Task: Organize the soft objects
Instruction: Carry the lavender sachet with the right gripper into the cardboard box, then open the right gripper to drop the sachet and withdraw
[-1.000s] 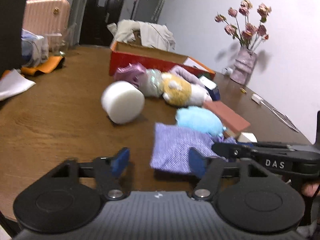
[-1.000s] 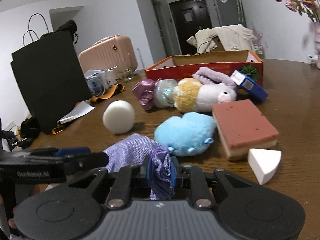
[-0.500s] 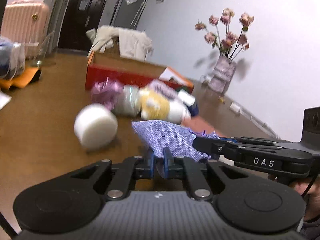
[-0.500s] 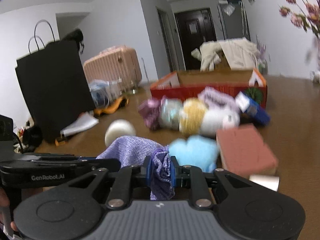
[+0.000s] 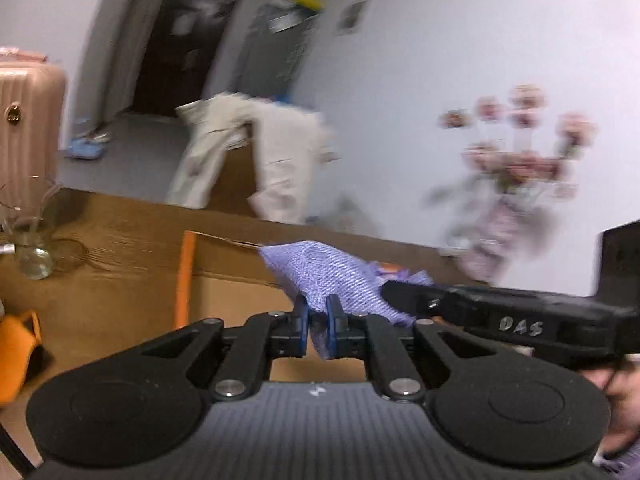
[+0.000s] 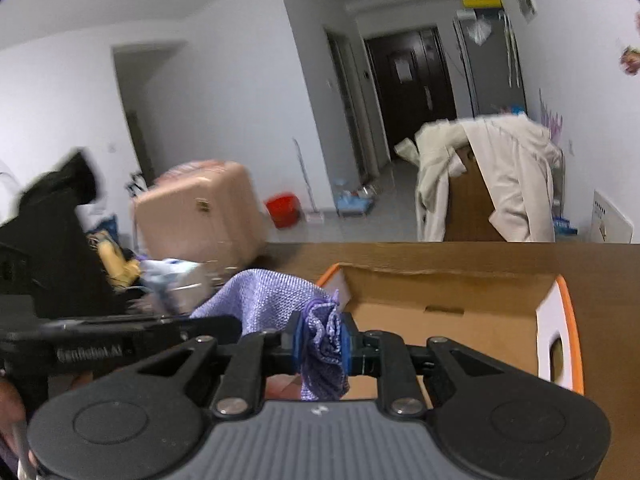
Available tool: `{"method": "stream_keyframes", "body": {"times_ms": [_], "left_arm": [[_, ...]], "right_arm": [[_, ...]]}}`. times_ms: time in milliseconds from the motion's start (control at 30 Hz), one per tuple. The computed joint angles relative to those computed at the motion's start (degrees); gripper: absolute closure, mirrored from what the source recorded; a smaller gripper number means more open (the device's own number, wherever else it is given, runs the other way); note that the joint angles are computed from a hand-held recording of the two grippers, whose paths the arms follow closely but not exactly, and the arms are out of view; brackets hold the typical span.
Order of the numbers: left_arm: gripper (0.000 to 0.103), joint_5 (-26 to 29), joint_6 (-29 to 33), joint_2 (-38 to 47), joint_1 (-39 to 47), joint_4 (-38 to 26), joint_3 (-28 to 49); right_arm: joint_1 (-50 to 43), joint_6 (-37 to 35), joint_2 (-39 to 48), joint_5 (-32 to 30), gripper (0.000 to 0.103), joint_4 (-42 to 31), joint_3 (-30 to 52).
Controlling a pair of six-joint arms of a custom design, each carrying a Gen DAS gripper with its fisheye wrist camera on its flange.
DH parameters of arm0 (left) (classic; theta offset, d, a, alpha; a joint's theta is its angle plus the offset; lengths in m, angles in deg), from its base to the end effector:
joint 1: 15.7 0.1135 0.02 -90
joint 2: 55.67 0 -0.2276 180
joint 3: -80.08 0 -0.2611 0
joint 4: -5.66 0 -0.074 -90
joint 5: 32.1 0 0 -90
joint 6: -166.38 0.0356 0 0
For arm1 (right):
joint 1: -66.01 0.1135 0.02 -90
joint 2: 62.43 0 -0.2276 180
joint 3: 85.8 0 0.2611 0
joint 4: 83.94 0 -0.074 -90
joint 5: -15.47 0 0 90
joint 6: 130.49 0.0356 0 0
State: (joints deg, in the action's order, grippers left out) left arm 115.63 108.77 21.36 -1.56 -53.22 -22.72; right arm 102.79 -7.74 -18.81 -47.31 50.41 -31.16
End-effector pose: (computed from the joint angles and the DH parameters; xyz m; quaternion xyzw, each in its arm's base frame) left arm 0.2772 0.0388 0.2566 0.2623 0.8120 -0.3338 0.4006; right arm 0.1687 0.1058 0.2604 0.0790 0.8640 0.0863 0.4898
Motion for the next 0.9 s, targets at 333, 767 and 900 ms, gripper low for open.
{"method": "stream_keyframes", "body": {"times_ms": [333, 767, 900], "left_arm": [[0.08, -25.1, -16.5, 30.6, -16.9, 12.3, 21.9], [0.052, -17.1, -11.6, 17.8, -10.7, 8.7, 17.2], [0.036, -12.5, -7.1, 8.1, -5.1, 4.2, 14.3]], "right_arm": [[-26.5, -3.0, 47.8, -23.4, 0.085, 19.2, 17.2], [-22.3, -1.5, 37.9, -16.1, 0.039, 12.3, 15.6], [-18.0, -1.2, 23.5, -11.6, 0.034, 3.2, 13.5]]}}
